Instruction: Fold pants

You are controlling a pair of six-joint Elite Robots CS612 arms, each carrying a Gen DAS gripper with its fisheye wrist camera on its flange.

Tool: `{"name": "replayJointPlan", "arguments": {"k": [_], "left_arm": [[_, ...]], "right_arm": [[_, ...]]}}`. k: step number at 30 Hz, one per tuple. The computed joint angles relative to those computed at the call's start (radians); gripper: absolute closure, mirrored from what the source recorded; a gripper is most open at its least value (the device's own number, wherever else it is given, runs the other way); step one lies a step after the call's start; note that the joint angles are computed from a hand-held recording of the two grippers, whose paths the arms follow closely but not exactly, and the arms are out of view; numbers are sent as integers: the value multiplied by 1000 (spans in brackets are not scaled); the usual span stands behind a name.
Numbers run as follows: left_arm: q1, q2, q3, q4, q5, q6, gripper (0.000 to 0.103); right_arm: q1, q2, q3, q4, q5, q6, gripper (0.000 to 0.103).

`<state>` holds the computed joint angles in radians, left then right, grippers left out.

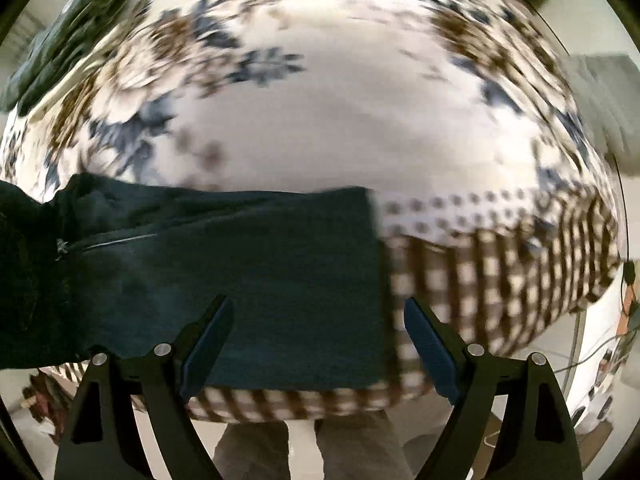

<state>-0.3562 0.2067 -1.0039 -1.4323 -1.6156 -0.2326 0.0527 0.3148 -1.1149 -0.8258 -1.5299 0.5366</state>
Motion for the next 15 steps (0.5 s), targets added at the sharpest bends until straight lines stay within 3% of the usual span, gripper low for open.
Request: {"name": "replayJointPlan", "arguments": {"k": [3, 8, 12, 15], "left_arm": [[-48, 23, -16, 46, -6, 101, 82], [-103, 61, 0, 167, 11, 181, 82], [-123, 84, 8, 226, 42, 209, 82], [-124, 62, 50, 243, 51, 229, 80]], "right_arm": [[-36, 44, -93, 55, -4, 8, 14], [-94, 115, -236, 149, 17, 32, 14], [-135, 157, -317, 162, 84, 56, 14], [-156, 181, -359, 124, 165, 59, 14]]}}
